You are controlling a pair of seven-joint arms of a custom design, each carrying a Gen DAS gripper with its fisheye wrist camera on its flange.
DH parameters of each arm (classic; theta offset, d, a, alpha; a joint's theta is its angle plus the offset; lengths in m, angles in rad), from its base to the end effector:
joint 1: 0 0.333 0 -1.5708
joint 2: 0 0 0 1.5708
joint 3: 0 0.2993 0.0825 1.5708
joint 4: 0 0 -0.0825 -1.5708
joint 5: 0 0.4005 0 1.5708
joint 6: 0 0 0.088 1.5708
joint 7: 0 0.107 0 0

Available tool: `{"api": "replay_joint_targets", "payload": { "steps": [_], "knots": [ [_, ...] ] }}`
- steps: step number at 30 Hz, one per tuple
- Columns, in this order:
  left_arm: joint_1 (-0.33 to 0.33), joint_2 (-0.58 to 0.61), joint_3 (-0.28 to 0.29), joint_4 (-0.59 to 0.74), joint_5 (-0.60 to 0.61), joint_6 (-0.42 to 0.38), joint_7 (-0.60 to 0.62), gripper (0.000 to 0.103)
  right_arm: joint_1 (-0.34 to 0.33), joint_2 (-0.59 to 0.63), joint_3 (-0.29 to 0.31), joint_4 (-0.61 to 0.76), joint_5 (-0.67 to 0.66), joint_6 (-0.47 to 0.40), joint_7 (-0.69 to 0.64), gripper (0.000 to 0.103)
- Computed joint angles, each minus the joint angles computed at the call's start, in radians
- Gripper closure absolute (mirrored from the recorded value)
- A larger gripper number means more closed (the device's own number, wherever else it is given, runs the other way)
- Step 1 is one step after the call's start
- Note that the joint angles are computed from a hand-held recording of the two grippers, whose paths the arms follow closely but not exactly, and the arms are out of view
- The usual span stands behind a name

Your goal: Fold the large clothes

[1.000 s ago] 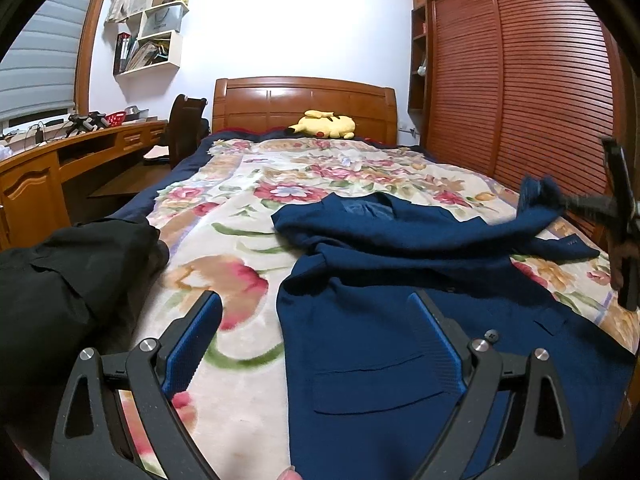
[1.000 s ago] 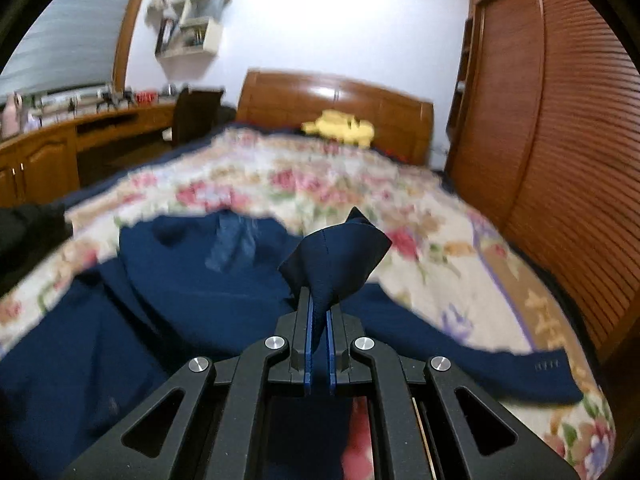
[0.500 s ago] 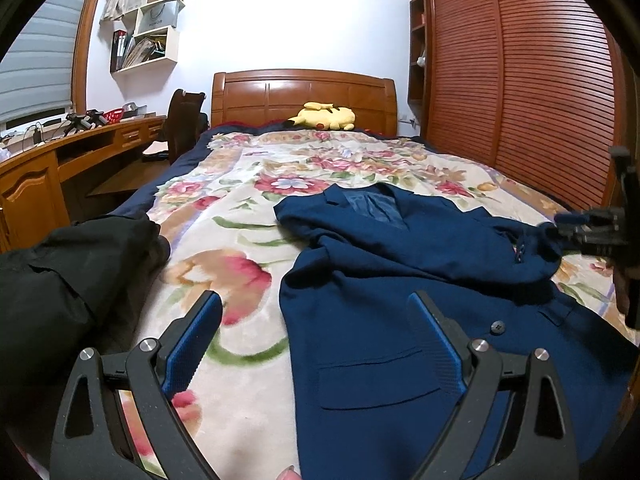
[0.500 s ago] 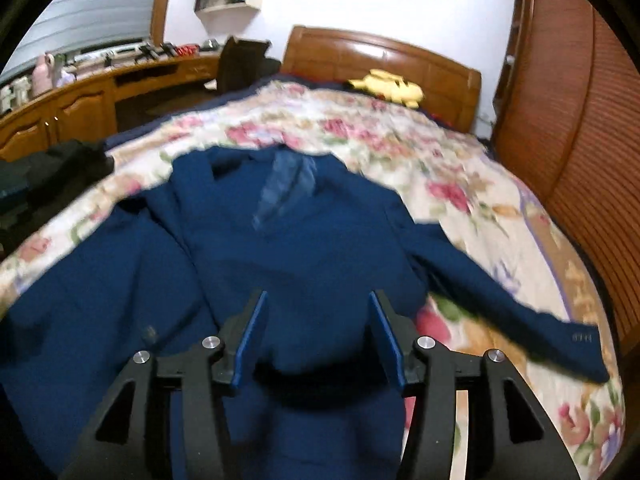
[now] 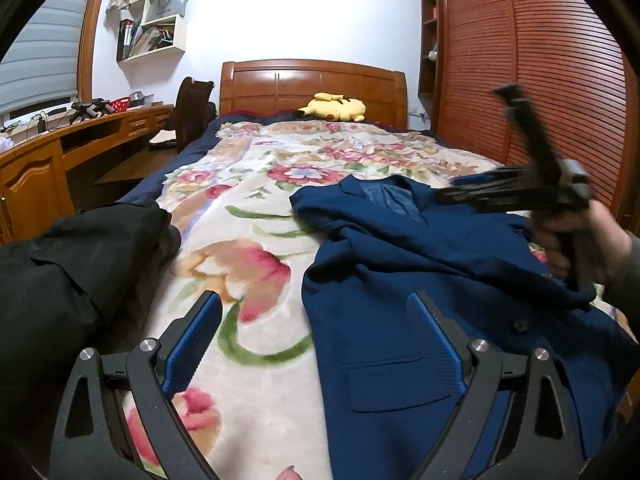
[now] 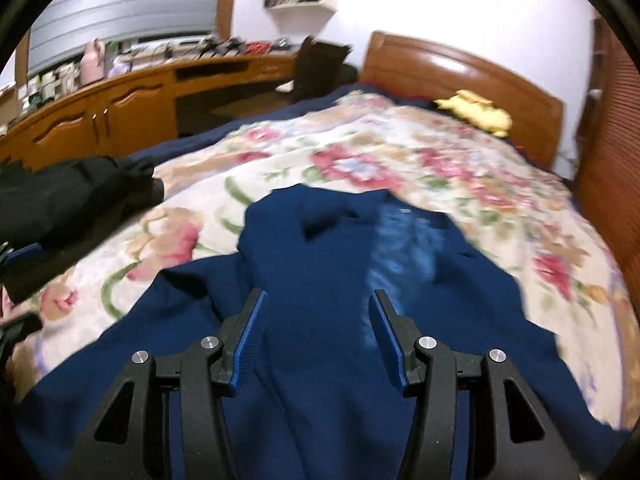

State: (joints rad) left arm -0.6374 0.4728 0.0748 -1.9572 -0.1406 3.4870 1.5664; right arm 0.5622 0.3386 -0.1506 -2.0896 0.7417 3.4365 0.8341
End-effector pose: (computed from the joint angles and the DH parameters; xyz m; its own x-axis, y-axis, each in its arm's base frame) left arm 0.5722 -0.3477 0.3371 -0.4451 -0.8934 0.0617 -0.4641 0.1712 -0.8691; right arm 0.5943 0.1805 0.3427 0.2613 -0.9486 0.1786 -0.5198 -0.2942 -0.8020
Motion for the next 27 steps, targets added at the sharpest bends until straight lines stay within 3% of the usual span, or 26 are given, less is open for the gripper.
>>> {"api": "replay_joint_targets", "payload": {
  "steps": [2,6,14,15,17,18,22,24,27],
  "knots": [
    [-0.001,0.008,0.003,0.011,-0.001,-0.012,0.001,0.009,0.1,0.087,-0.123,0.114,0.038,-0.103,-0.016,0.049],
    [0.024,0.017,-0.013,0.025,0.034,-0.034,-0.023,0.009,0.143,0.223,-0.224,0.286,-0.034,-0.264,0.078,0.049],
    [0.075,0.025,-0.049,0.04,0.145,-0.064,-0.09,0.009,0.012,0.401,-0.182,0.636,-0.155,-0.543,0.236,0.049],
    [0.077,0.026,-0.049,0.042,0.157,-0.067,-0.097,0.009,0.008,0.41,-0.186,0.659,-0.18,-0.563,0.25,0.053],
    [0.088,0.027,-0.056,0.044,0.18,-0.074,-0.113,0.009,0.024,0.424,-0.208,0.694,-0.24,-0.592,0.298,0.091],
    [0.093,0.027,-0.059,0.045,0.19,-0.076,-0.122,0.009,0.025,0.449,-0.216,0.737,-0.27,-0.605,0.317,0.095],
    [0.13,0.028,-0.088,0.047,0.237,-0.088,-0.164,0.009,0.015,0.453,-0.193,0.752,-0.382,-0.528,0.36,0.1],
    [0.138,0.029,-0.092,0.052,0.255,-0.094,-0.182,0.009,0.029,0.438,-0.202,0.722,-0.368,-0.442,0.35,0.1],
    [0.129,0.029,-0.08,0.054,0.272,-0.1,-0.201,0.009,0.066,0.471,-0.273,0.726,-0.393,-0.315,0.457,0.1]
  ]
}}
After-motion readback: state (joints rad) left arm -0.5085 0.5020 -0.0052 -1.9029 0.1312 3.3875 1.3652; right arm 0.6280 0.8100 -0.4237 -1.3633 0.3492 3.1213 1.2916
